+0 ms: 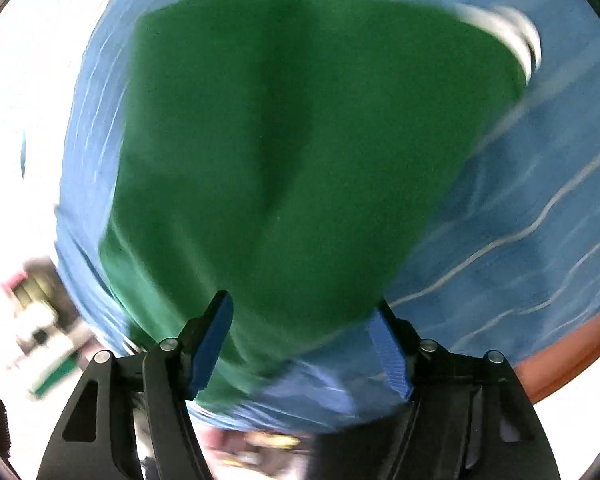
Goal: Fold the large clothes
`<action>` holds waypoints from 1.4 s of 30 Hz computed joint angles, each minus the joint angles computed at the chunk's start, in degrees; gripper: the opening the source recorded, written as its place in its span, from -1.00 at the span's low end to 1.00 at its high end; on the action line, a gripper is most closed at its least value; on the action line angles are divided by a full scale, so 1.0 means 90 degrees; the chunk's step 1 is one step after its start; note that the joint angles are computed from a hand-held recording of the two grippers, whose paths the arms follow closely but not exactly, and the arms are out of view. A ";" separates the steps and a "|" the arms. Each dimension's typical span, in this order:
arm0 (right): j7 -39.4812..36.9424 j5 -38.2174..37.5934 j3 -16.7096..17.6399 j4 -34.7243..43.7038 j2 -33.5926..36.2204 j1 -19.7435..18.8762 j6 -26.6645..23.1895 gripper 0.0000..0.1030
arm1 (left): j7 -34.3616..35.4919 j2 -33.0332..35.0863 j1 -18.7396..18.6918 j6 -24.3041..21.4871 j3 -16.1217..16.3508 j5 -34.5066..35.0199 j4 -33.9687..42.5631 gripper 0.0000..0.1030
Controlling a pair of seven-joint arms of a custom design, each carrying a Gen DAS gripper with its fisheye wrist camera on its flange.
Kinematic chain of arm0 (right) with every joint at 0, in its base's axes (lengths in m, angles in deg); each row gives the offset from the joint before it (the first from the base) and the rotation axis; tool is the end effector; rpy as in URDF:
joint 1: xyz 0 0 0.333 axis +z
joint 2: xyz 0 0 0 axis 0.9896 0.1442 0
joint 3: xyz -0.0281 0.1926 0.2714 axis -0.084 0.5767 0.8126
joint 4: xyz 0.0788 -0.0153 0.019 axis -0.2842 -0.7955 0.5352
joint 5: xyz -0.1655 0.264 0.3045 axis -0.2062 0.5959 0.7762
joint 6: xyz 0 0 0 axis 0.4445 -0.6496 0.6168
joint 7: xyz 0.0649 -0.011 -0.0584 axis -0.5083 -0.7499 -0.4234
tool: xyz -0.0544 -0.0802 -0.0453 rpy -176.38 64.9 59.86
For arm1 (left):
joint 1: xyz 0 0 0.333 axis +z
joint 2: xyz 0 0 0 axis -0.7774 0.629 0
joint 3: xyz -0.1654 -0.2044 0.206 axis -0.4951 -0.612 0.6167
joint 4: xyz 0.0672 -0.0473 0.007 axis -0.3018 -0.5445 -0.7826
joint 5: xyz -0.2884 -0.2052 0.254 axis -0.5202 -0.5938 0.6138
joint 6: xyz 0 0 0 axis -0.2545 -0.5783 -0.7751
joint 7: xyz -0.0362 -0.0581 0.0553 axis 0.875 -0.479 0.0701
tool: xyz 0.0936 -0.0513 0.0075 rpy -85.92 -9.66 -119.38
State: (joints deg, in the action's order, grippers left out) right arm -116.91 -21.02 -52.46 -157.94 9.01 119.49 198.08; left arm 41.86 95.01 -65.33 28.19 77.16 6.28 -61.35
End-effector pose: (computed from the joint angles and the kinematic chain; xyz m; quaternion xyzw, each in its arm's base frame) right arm 0.2853 0.3501 0.4347 -0.1369 0.9613 0.1943 0.1391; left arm 0.7863 -0.2541 0.4165 -0.6872 0.7215 -0.0483 0.0694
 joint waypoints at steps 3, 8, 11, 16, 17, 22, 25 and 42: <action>-0.1094 -0.0871 -0.0485 0.1105 0.0249 -0.0256 -0.1945 0.36 | -0.0021 0.0059 -0.0128 0.0046 0.0120 0.0251 0.0144 -0.87; -0.2773 -0.2295 -0.0525 0.1886 0.0763 -0.1158 -0.2597 0.63 | -0.0230 0.0062 0.0009 0.0113 0.0100 0.0111 0.0206 -0.93; -0.4396 -0.2402 -0.0930 0.2269 0.1701 -0.1580 -0.2299 0.66 | -0.0236 0.0104 0.0015 0.0033 0.0089 0.0111 0.0359 -0.93; -0.6639 -0.1115 -0.1178 0.2578 0.2505 -0.1901 -0.1840 -0.37 | -0.0165 -0.0323 0.0130 0.0224 -0.0026 -0.0070 -0.0096 -0.82; -0.6545 -0.1295 -0.1134 0.2753 0.2656 -0.1960 -0.2044 -0.76 | -0.0150 -0.0388 0.0117 0.0177 -0.0004 -0.0029 -0.0124 -0.81; -0.5755 -0.2085 -0.0960 0.2859 0.2531 -0.2044 -0.1435 -0.83 | -0.0326 -0.0783 0.0125 0.0304 0.0075 0.0158 -0.0561 -0.09; -0.5220 -0.2452 -0.0956 0.2758 0.2357 -0.2151 -0.1026 -0.84 | -0.0514 -0.1033 0.0231 0.0611 0.0041 0.0064 -0.0954 0.90; -0.5256 -0.2253 -0.1073 0.3103 0.2710 -0.2223 -0.1827 0.29 | -0.0044 0.0348 0.0248 0.0308 -0.0198 -0.0560 0.0328 -0.30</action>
State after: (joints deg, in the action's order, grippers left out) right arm -164.22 -41.30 -62.12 -130.01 33.40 99.48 181.64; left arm 41.47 98.14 -63.09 30.96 75.38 1.24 -58.40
